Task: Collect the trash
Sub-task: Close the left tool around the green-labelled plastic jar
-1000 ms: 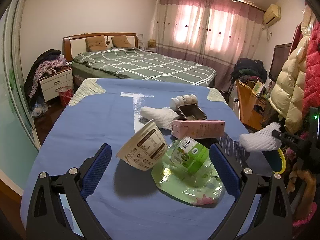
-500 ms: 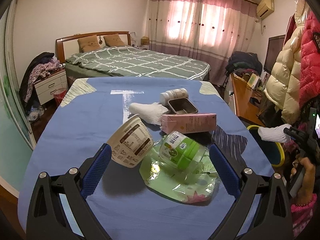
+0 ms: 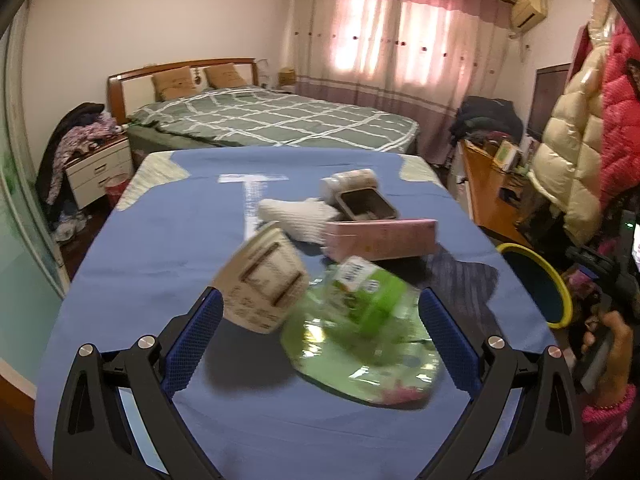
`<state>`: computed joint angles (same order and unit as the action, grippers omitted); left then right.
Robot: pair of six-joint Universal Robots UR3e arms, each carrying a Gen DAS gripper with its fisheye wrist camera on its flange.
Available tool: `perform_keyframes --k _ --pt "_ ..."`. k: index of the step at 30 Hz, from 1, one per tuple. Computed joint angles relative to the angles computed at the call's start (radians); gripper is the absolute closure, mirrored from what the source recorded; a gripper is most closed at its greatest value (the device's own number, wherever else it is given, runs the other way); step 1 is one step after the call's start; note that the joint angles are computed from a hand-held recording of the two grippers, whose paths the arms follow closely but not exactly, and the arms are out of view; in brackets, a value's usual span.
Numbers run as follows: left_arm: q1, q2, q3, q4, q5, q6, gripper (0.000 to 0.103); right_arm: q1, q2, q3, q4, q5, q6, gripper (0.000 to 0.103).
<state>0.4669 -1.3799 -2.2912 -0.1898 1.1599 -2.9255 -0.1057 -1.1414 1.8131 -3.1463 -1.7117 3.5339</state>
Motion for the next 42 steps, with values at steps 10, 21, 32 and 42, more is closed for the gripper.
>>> perform_keyframes --k 10,21,32,42 --pt "0.046 -0.17 0.091 0.032 0.031 0.051 0.006 0.012 0.022 -0.011 0.006 0.022 -0.008 0.056" --pt "0.016 -0.181 0.173 -0.074 -0.069 0.092 0.006 0.021 0.034 -0.022 0.004 0.038 -0.013 0.056" --pt "-0.104 -0.208 0.223 -0.119 -0.14 0.19 0.006 -0.002 0.024 0.005 -0.01 0.076 -0.014 0.056" --pt "-0.119 -0.135 0.236 -0.262 -0.225 0.295 0.006 -0.022 0.028 0.015 -0.022 0.113 -0.01 0.056"
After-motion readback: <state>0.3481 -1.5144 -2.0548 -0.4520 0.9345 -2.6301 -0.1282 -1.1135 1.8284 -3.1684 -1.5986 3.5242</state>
